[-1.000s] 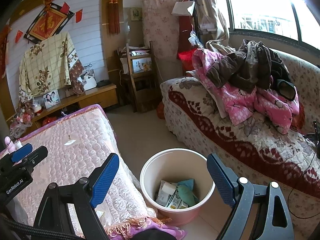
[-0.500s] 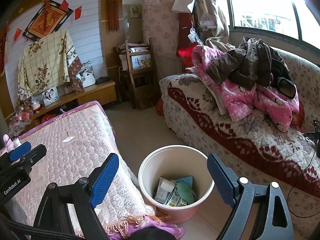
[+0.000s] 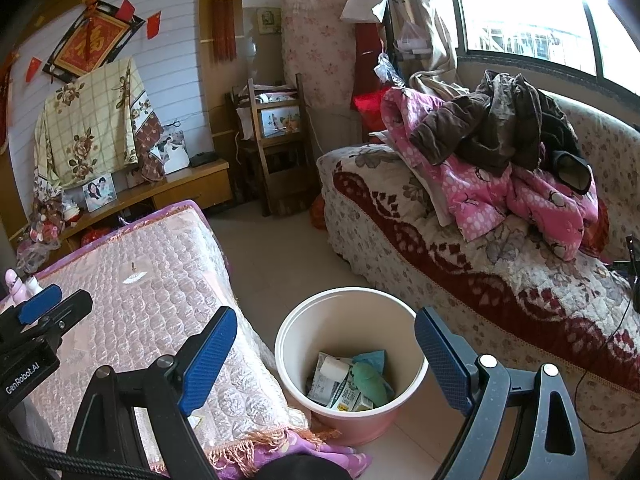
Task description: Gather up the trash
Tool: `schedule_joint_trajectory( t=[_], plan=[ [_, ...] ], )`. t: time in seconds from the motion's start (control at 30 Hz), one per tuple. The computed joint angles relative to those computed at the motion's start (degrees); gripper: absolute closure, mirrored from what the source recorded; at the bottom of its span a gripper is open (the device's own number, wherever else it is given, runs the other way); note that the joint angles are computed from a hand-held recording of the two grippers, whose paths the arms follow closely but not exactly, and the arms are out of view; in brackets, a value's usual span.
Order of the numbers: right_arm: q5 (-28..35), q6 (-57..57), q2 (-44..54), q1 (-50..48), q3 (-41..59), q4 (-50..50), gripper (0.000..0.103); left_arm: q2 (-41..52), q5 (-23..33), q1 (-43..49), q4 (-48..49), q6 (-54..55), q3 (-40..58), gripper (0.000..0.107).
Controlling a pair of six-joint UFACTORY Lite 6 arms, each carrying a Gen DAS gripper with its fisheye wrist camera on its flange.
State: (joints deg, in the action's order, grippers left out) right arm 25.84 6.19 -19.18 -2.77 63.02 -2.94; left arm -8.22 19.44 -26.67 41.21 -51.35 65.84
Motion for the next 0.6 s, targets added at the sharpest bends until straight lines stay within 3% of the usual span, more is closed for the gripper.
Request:
schedule_joint_trajectory(
  t=[0.6],
  plan=[
    [-0.1, 1.4, 0.1, 0.6, -0.8, -1.3, 0.014, 0.3, -0.2, 0.0, -2.2, 1.5, 0.1, 0.039]
  ],
)
